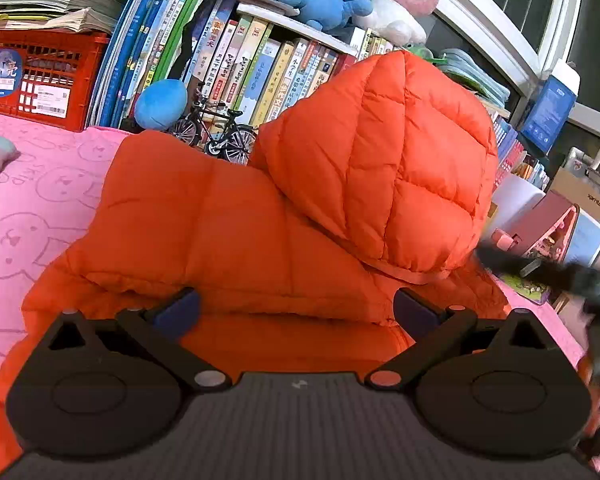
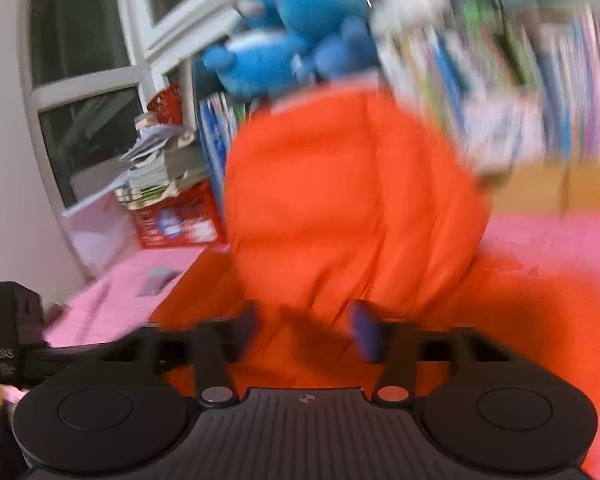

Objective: Fold clothes

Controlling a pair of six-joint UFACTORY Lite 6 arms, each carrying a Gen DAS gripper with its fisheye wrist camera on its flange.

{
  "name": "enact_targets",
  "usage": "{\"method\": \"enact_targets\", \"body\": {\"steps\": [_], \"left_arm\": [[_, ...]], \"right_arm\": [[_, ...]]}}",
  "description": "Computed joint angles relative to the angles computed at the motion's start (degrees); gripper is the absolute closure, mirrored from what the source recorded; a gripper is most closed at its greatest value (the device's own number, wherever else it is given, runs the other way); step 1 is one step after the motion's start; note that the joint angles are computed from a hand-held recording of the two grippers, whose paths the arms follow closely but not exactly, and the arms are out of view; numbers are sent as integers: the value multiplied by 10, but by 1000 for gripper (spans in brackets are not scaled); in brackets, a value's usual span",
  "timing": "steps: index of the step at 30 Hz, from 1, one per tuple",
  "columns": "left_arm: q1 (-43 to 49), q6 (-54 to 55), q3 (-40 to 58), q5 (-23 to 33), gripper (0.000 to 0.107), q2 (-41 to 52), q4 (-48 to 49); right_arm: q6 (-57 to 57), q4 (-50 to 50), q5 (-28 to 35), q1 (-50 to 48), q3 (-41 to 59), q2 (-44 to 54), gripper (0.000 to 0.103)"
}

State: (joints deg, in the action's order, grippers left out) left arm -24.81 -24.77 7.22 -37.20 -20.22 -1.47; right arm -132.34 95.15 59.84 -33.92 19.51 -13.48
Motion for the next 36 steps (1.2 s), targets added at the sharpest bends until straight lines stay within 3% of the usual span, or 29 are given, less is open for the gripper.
{"method": "enact_targets", "body": {"steps": [1, 4, 8, 12, 14, 15, 16, 17, 18, 21, 24, 27, 30, 33, 36], "left_arm": [[2, -3, 1, 0, 4, 1, 2], [10, -11, 2, 3, 4, 3, 27], [8, -8, 5, 2, 4, 8, 28], [15, -21, 5, -1, 4, 9, 52], [21, -28, -2, -12, 4, 3, 66], [30, -45, -8, -17, 4, -5, 93], [48, -75, -17, -30, 4, -16, 138], [73, -111, -27, -54, 4, -27, 198], [98, -146, -33, -91, 4, -25, 258], [186, -255, -31, -210, 4, -1, 438], [243, -341, 20, -268, 4, 56, 559], [286, -443, 101, -356, 4, 172, 631], [323, -536, 187, -442, 4, 288, 666], [341, -645, 264, -443, 4, 345, 672], [351, -694, 294, -384, 4, 312, 654]], "right_arm": [[-29, 15, -9, -2, -6, -38, 0], [-104, 64, -62, 41, 32, -83, 0], [-125, 113, -162, 134, 149, -16, 0], [25, 22, -234, 208, 320, 142, 0], [124, -33, -299, 250, 385, 209, 1], [139, -30, -318, 264, 393, 224, 14], [130, -20, -314, 267, 384, 221, 27], [97, 12, -311, 270, 370, 217, 57], [40, 64, -317, 276, 342, 197, 70], [-88, 163, -277, 266, 261, 129, 74], [-204, 231, -196, 236, 167, 39, 74], [-223, 206, -126, 203, 116, -12, 74], [-207, 168, -120, 188, 112, -3, 74], [-224, 161, -117, 177, 94, 18, 74], [-246, 158, -97, 164, 67, 32, 73]]}}
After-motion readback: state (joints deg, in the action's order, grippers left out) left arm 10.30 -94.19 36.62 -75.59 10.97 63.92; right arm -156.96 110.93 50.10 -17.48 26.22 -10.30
